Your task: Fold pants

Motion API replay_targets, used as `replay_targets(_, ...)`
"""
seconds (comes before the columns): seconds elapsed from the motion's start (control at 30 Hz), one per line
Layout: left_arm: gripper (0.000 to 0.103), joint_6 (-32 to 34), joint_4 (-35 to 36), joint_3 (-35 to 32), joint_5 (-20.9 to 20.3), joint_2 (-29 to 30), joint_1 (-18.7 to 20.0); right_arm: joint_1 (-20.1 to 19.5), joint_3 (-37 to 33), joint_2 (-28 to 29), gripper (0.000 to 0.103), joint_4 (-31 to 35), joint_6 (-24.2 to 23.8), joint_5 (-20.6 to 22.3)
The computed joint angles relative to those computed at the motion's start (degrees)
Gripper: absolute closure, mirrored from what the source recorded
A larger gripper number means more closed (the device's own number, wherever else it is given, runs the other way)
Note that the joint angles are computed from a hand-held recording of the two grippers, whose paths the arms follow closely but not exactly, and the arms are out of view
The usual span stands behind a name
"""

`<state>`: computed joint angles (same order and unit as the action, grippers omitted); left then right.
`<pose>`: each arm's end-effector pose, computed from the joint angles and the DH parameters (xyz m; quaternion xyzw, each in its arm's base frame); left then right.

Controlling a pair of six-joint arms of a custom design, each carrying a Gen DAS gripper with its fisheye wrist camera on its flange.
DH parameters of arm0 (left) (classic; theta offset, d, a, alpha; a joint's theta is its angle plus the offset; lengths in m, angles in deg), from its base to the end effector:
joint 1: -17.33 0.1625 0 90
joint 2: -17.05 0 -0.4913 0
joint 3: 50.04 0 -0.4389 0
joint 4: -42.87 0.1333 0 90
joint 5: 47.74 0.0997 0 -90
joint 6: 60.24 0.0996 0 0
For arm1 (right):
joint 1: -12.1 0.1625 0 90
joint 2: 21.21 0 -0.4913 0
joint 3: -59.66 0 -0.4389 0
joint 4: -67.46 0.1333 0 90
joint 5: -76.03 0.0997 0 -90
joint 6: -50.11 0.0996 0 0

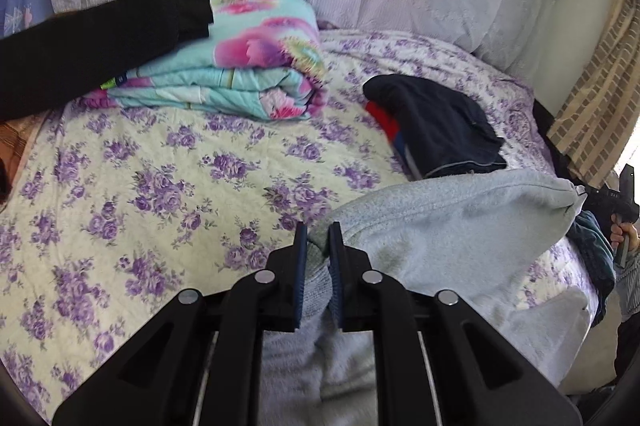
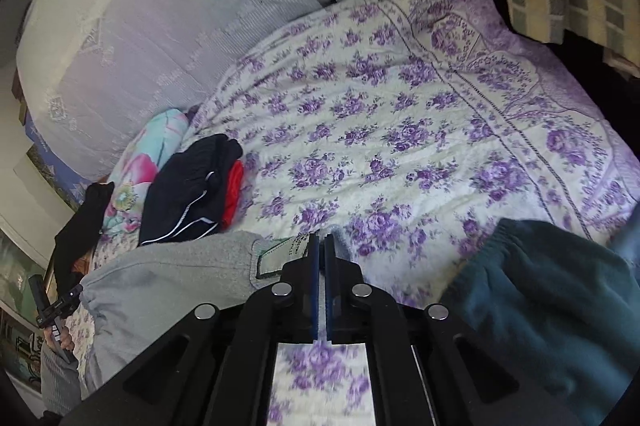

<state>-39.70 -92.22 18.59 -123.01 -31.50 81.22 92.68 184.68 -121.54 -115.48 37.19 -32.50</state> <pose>-0.2398 -0.8497 0.3349 0.3579 0.9001 -0.2206 0.1146 0.0290 -0.4461 0.5201 -0.0653 -0.8194 0.5174 0.2380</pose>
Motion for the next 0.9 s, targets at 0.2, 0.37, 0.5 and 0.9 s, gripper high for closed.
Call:
replay_targets(0.2,0.103,0.4,-7.4,12.0,-4.2,-9.6,-0.8,-1.8,11.6,-10.8,0.101,-5.2,-0.8,5.8)
replay_targets(0.37,0.103,3.9,-7.2,21.1,1.3,-14.7,-1.8,-5.8,21.7,-20.0,0.103,-8.0,-3.3,9.9)
replay_targets(0.5,0.103,1.7,-5.3,17.7,3.7,-11.6,-2.3,-10.0,23.0,-24.4,0.103,-5.5,-1.3,13.1)
replay_targets(0.9,0.062,-4.3,6.1,0.5,2.6,-0.8,0.2,-10.7,21.1,-19.4,0.1,-1.0,0.2,13.7)
